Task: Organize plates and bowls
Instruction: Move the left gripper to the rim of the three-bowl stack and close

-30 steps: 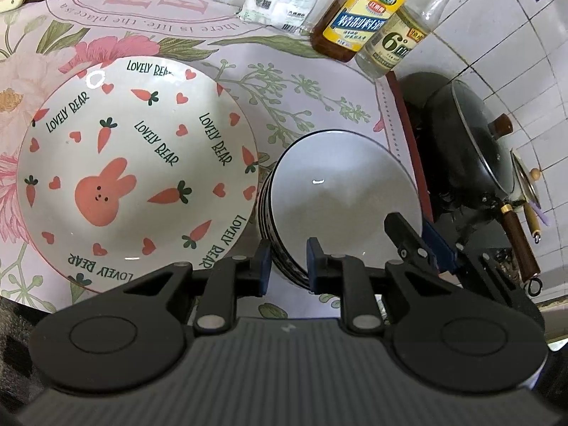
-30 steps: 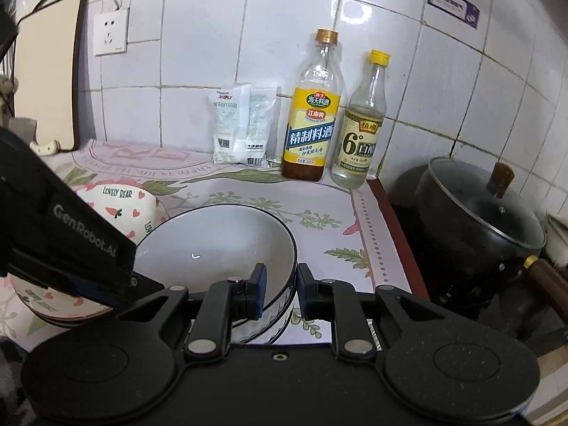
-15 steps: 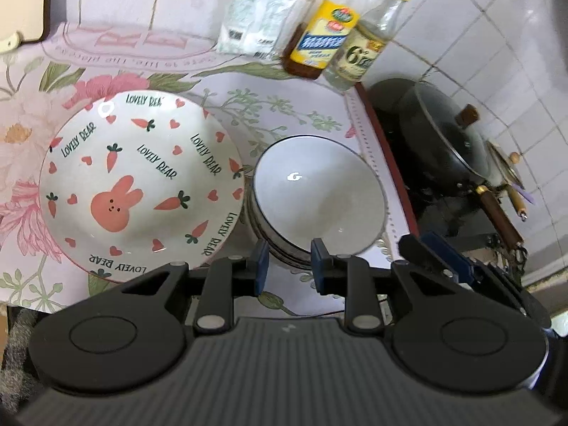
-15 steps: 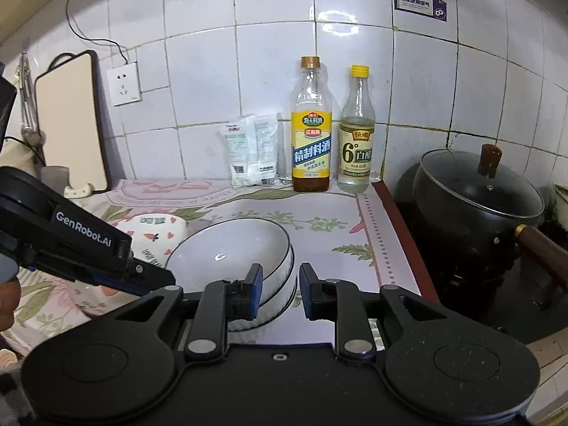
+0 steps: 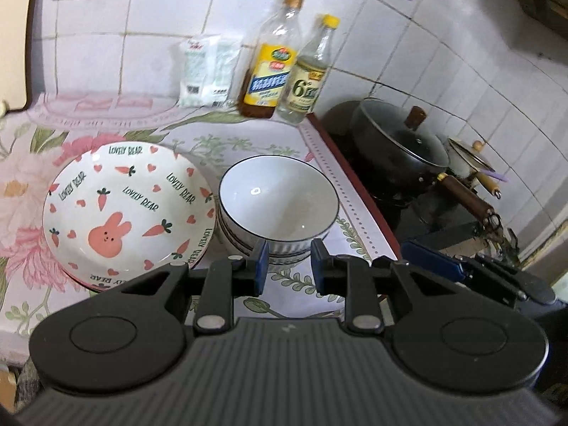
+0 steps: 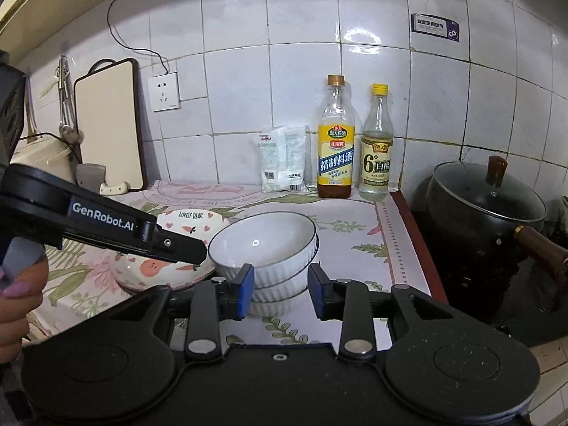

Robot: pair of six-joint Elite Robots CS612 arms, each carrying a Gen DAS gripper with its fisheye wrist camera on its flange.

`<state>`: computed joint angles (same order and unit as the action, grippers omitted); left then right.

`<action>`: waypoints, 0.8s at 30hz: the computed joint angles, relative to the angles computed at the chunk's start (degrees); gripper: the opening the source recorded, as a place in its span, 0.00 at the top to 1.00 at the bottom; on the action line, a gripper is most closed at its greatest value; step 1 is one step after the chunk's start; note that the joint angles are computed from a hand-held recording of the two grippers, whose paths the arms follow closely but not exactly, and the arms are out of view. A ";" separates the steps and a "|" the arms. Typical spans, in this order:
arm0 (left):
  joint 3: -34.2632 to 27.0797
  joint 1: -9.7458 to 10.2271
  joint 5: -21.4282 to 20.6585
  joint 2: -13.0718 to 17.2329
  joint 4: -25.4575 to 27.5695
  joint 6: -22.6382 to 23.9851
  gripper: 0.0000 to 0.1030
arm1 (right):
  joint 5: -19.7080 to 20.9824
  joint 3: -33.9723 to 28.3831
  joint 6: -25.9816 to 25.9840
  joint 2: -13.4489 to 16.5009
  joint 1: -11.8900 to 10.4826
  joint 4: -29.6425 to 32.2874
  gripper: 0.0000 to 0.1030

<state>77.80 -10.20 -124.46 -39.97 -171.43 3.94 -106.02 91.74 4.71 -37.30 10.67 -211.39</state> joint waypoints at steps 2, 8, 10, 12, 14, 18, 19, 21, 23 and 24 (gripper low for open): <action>0.72 0.06 -0.50 0.08 -1.14 0.85 0.76 | 0.12 0.38 -0.24 0.09 -0.02 -0.43 0.60; 2.25 -0.31 0.24 0.30 -3.36 3.86 0.76 | 1.96 1.26 0.22 0.28 -0.39 0.35 0.53; 2.66 -0.41 0.16 0.36 -3.56 5.10 0.76 | 2.35 1.32 -0.58 0.53 -0.43 0.87 0.52; 2.77 -0.52 0.32 0.45 -2.74 5.90 0.76 | 3.34 1.58 -0.98 0.75 -0.57 1.12 0.51; 2.86 -0.67 0.91 0.55 -2.27 6.31 0.76 | 3.59 1.59 -1.23 1.05 -0.67 1.82 0.50; 2.90 -0.87 1.73 0.87 -2.53 7.24 0.69 | 4.95 1.47 -2.41 1.82 -1.12 1.16 0.46; 2.85 -0.96 2.06 0.91 -2.25 7.78 0.66 | 5.94 1.23 -3.35 2.15 -1.38 0.86 0.44; 2.67 -1.06 2.25 1.11 -2.08 8.24 0.63 | 6.97 0.38 -5.75 2.76 -1.77 1.35 0.40; 2.30 -1.14 2.26 1.35 -1.65 7.64 0.59 | 7.63 -0.63 -7.04 3.54 -2.11 1.50 0.37; 2.05 -1.13 2.07 1.49 -1.29 7.20 0.59 | 7.95 -1.20 -7.51 4.05 -2.31 1.40 0.37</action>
